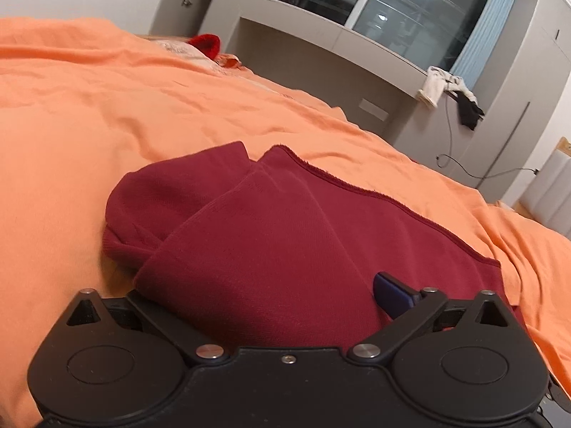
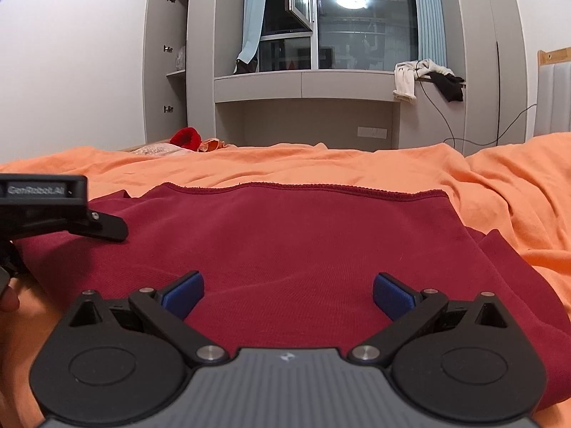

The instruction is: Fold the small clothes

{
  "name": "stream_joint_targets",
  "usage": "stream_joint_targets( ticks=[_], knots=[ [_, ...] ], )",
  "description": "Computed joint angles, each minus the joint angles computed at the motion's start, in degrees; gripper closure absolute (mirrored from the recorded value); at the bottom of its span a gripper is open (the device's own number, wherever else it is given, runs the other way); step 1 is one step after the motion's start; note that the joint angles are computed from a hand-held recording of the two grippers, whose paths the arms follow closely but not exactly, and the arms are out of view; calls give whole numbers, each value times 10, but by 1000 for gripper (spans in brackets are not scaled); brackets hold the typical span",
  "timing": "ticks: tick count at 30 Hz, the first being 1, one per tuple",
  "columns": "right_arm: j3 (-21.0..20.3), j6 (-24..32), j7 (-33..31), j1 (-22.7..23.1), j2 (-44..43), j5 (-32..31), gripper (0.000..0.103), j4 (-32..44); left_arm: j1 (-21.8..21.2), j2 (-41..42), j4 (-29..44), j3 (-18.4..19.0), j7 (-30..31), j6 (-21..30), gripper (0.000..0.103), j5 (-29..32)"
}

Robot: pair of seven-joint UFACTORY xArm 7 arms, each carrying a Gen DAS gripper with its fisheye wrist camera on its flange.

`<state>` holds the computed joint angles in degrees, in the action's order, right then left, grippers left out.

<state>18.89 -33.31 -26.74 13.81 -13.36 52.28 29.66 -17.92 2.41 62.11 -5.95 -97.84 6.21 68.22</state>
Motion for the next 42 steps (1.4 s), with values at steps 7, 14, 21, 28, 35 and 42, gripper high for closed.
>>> stream_joint_targets(
  ticks=[7, 14, 21, 28, 35, 42],
  knots=[
    [-7, 31, 48, -15, -32, -50, 0, -24, -14, 21, 36, -8, 2, 52, 61, -37],
    [-21, 172, 38, -56, -174, -41, 0, -67, -49, 32, 98, -2, 31, 80, 78, -1],
    [-78, 210, 110, -107, -289, -30, 0, -119, -91, 69, 199, -12, 50, 44, 83, 89],
    [-197, 272, 182, -147, -326, -28, 0, -115, -151, 140, 271, -32, 221, 4, 83, 5],
    [-277, 308, 210, -155, -305, -77, 0, -99, -190, 149, 225, -41, 394, 5, 82, -45],
    [-321, 323, 259, -126, -279, -111, 0, -95, -202, 145, 175, -9, 459, -72, 63, -70]
  ],
)
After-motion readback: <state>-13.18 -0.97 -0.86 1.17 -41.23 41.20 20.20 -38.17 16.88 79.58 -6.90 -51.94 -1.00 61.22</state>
